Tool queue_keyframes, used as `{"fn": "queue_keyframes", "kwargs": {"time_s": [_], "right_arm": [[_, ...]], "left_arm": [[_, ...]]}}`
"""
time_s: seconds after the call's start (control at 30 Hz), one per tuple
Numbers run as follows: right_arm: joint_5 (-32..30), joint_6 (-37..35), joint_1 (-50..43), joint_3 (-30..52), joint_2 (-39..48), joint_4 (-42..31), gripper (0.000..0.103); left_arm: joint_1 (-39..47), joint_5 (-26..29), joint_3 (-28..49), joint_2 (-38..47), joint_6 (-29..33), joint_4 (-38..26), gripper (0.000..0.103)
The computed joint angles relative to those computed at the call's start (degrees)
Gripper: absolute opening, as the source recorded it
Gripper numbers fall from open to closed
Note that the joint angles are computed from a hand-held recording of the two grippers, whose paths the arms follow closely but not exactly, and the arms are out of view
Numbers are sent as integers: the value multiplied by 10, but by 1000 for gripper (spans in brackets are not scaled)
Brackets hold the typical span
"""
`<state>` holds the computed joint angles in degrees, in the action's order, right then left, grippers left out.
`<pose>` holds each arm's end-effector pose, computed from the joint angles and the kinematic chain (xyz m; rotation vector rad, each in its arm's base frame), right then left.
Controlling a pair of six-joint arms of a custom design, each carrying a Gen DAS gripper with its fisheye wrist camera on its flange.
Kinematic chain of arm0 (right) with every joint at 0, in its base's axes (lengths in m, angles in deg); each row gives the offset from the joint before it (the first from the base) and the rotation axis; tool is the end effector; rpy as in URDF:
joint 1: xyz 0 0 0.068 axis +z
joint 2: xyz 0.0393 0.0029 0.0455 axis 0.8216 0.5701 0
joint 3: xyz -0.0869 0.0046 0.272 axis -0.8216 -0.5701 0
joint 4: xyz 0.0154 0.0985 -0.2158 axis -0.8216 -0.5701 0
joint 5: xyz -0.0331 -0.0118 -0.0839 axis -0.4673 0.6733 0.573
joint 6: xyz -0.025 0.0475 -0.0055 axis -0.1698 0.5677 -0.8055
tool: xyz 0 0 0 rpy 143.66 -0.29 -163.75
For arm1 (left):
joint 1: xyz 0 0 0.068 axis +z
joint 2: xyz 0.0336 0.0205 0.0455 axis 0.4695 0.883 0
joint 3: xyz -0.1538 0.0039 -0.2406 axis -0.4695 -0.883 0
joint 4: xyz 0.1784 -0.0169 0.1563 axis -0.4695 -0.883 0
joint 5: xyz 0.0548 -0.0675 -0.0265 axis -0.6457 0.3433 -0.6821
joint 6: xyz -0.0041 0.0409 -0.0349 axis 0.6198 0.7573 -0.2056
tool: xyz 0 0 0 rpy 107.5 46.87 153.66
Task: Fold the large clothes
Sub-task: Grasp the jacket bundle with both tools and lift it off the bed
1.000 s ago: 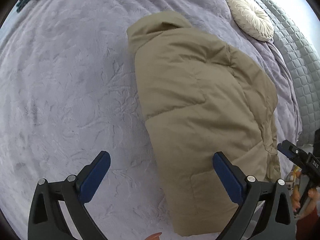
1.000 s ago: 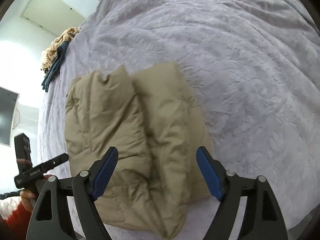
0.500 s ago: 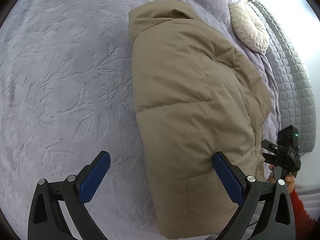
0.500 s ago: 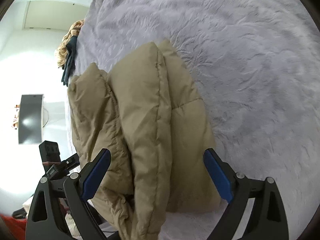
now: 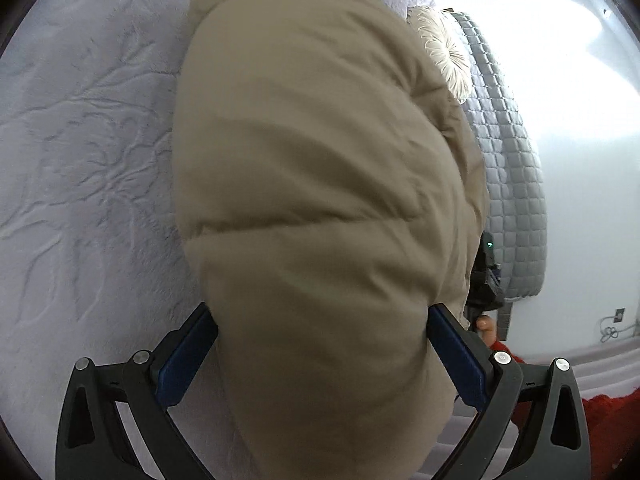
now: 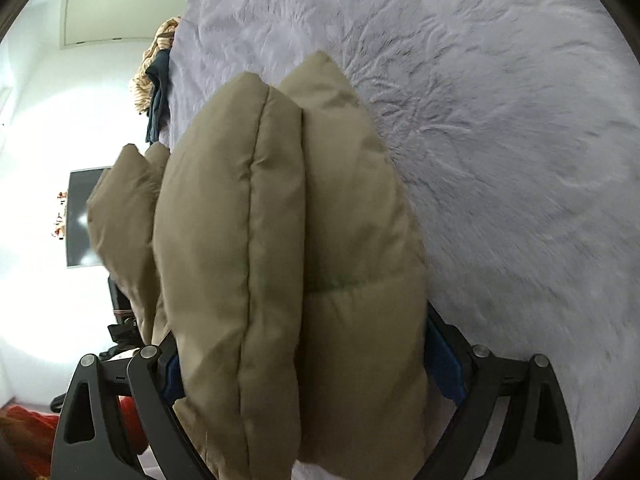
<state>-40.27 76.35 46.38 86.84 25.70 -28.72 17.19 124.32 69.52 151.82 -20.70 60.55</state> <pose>0.2413 -0.0096 0.1179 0.2871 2.8088 1.3443 0.2304 -0.0719 0.1575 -0.0907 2.7474 -1.3907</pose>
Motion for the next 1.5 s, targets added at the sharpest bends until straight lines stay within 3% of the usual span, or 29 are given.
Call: {"fn": "queue_keyframes", "kwargs": {"time_s": [0.27,0.37,0.43,0.5,0.7,0.8,0.93,1.1,1.23,1.33,1.4,1.5], "right_arm": [[-22,64,41,17,50,67,94],[-30,100,52,8,49,92,80],[-42,124,55,-8,36,118,62],[-44,156,64,-27,10,150,50],[-47,283,113,-79,-79,253,44],[-39,375,162,-101,-110,343,44],[5,472,252,-66,-96,428,44],[56,579,363,18,9,543,44],[95,653,438,102,117,609,44],[119,682,473,155,181,611,44],[137,686,484,190,209,584,44],[154,688,484,179,193,562,46]], "left_arm": [[-19,34,0,90,-41,109,103],[-31,24,12,97,-57,111,103],[-35,10,16,83,-59,98,102],[-53,-15,24,57,-71,90,101],[-57,-36,55,-13,-43,29,101],[-16,-24,83,-45,9,-39,101],[59,-12,132,-63,113,-156,101],[201,-9,202,-41,275,-316,101],[315,-22,266,34,417,-427,101],[366,-54,281,83,480,-457,101],[378,-67,263,100,481,-437,101],[382,-61,229,105,472,-399,101]]}}
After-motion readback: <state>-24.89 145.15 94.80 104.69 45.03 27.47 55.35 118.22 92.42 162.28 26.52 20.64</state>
